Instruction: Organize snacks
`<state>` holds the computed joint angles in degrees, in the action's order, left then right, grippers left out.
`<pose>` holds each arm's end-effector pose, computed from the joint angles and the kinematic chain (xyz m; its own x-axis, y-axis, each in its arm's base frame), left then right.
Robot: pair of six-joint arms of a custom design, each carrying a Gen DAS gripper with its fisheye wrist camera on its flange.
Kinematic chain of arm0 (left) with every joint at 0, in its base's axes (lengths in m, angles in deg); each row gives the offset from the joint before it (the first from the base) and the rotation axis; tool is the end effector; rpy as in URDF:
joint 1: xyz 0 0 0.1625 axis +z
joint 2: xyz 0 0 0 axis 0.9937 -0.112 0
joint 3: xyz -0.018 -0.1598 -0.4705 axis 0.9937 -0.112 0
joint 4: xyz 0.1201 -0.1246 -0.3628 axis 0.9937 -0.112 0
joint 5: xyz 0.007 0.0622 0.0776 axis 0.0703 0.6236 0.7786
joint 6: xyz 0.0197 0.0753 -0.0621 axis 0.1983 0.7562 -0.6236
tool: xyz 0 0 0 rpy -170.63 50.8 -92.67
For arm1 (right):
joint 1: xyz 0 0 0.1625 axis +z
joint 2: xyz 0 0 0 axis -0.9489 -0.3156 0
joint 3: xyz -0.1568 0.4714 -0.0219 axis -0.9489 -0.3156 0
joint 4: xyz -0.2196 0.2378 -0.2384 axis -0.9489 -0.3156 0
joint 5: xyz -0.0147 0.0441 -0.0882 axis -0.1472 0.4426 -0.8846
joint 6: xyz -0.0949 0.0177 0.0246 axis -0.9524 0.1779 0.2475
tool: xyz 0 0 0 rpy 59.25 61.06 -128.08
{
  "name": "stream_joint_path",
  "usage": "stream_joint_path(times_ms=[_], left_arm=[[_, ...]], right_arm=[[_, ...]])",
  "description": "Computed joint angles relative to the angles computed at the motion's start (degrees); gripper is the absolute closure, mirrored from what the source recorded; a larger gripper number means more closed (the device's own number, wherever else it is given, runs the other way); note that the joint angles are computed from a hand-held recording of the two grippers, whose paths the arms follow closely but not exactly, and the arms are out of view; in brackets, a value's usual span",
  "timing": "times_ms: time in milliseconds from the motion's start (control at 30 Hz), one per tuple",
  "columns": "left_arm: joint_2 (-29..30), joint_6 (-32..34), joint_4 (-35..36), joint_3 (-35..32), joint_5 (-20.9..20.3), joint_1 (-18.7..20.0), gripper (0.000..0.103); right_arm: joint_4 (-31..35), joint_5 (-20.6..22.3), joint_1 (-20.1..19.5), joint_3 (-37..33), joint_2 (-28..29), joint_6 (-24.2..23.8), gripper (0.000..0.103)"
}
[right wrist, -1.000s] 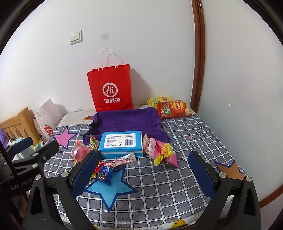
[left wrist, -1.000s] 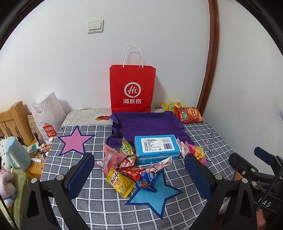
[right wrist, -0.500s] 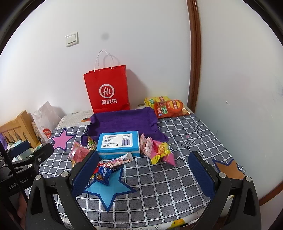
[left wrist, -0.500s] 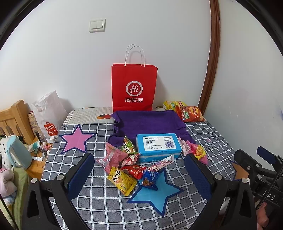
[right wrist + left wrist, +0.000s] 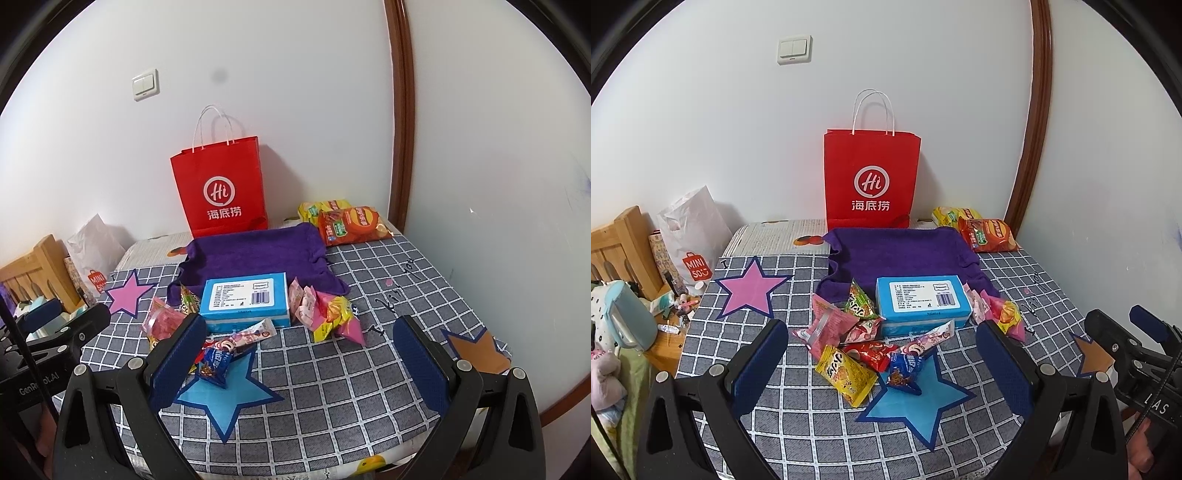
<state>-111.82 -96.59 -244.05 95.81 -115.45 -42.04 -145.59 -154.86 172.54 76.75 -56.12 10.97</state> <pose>-0.3765 -0.6244 0.1706 -0.7520 0.0312 -0.6584 0.5444 0.5925 -0.5938 0.1931 -0.5812 0.2861 -0.7547 0.0514 0.6541 -0.5273 0.5456 -0.6514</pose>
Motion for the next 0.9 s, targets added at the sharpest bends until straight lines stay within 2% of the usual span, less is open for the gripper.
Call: stream_joint_path(times_ms=[900], left_arm=[[-0.54, -0.95, 1.15, -0.06, -1.39, 1.04, 0.001]], right_arm=[[-0.16, -0.37, -0.08, -0.45, 0.44, 0.4, 0.003]])
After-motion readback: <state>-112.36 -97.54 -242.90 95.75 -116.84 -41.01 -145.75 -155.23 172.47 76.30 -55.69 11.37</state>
